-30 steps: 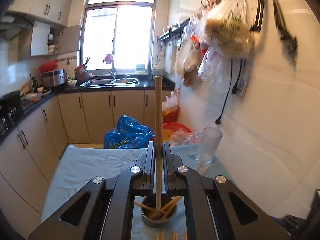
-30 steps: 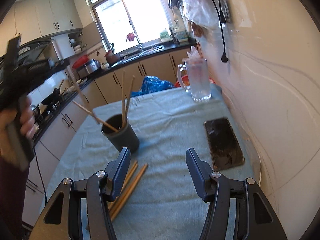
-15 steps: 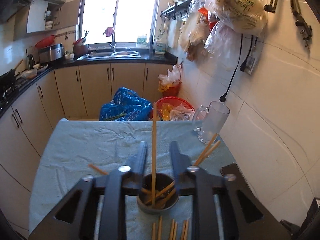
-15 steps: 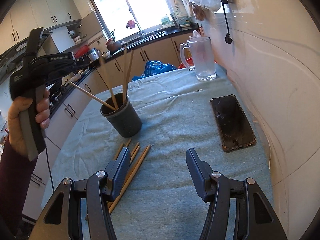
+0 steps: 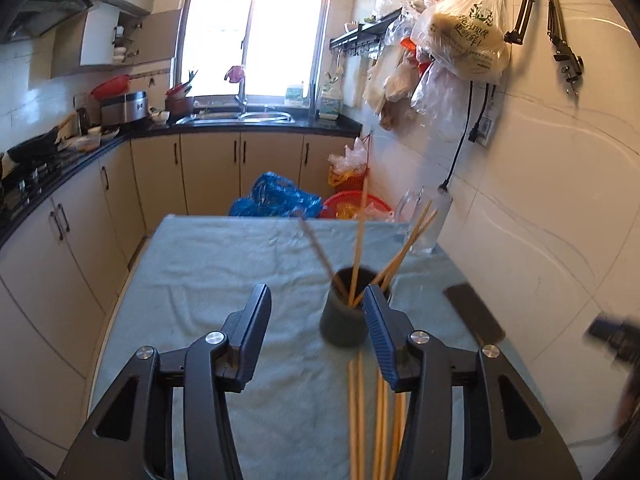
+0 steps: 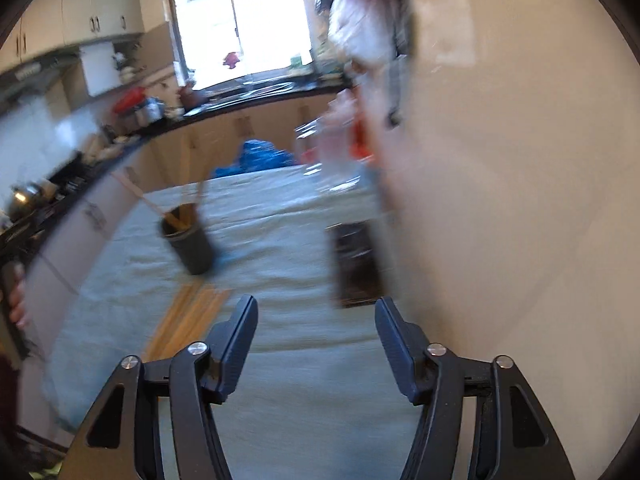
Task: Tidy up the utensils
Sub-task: 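Open the left gripper to release the chopstick in the cup, then move both grippers back to the chopsticks and close the left on one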
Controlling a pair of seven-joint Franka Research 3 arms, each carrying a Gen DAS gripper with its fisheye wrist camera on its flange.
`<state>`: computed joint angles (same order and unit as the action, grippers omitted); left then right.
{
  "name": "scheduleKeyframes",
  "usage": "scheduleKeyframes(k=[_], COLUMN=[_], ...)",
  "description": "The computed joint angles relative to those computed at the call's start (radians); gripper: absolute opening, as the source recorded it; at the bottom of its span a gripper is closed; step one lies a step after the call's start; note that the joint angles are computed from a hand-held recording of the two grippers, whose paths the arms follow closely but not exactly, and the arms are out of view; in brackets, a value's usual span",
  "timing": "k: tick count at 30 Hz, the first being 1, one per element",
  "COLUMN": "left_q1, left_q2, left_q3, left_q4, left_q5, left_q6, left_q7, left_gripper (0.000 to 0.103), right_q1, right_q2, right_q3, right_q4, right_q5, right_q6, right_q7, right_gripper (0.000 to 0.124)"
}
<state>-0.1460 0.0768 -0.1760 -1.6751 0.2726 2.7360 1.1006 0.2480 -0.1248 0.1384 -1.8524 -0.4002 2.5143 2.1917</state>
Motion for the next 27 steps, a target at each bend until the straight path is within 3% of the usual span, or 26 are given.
scheduleKeyframes(k=[2, 4, 6, 12, 14, 19, 27], left_q1=[0.009, 0.011, 0.01, -0.008, -0.012, -0.035, -0.046], left_q2=[-0.031, -0.037, -0.027, 0.073, 0.117, 0.219, 0.349], left_q3=[-0.002, -0.004, -0.011, -0.042, -0.054, -0.058, -0.051], left_q4=[-0.071, -0.102, -0.119, -0.076, -0.044, 0.057, 0.222], left_q5=[-0.055, -0.094, -0.157, -0.252, -0.268, -0.238, -0.224], left_q6=[0.012, 0.004, -0.008, -0.09, -0.131, -0.206, -0.306], left_q7=[0.027, 0.042, 0.082, 0.187, 0.225, 0.236, 0.203], left_gripper=[0.047, 0.047, 0.047, 0.045, 0.033, 0.023, 0.014], right_q1=[-0.022, -0.039, -0.028, 0.039, 0.061, 0.121, 0.192], right_q2=[-0.037, -0.05, -0.05, 0.005, 0.056, 0.181, 0.311], right_q3=[0.018, 0.064, 0.077, 0.026, 0.021, 0.007, -0.025], right_q4=[0.025, 0.063, 0.074, -0.009, -0.02, -0.014, 0.089], right_q5=[-0.133, -0.318, -0.384, -0.101, -0.017, 0.222, 0.339], right_q6=[-0.115, -0.268, -0.336, -0.162, -0.106, 0.054, 0.082], right_q7=[0.025, 0.067, 0.073, -0.017, -0.041, -0.143, -0.222], right_gripper=[0.08, 0.083, 0.087, 0.088, 0.086, 0.082, 0.081])
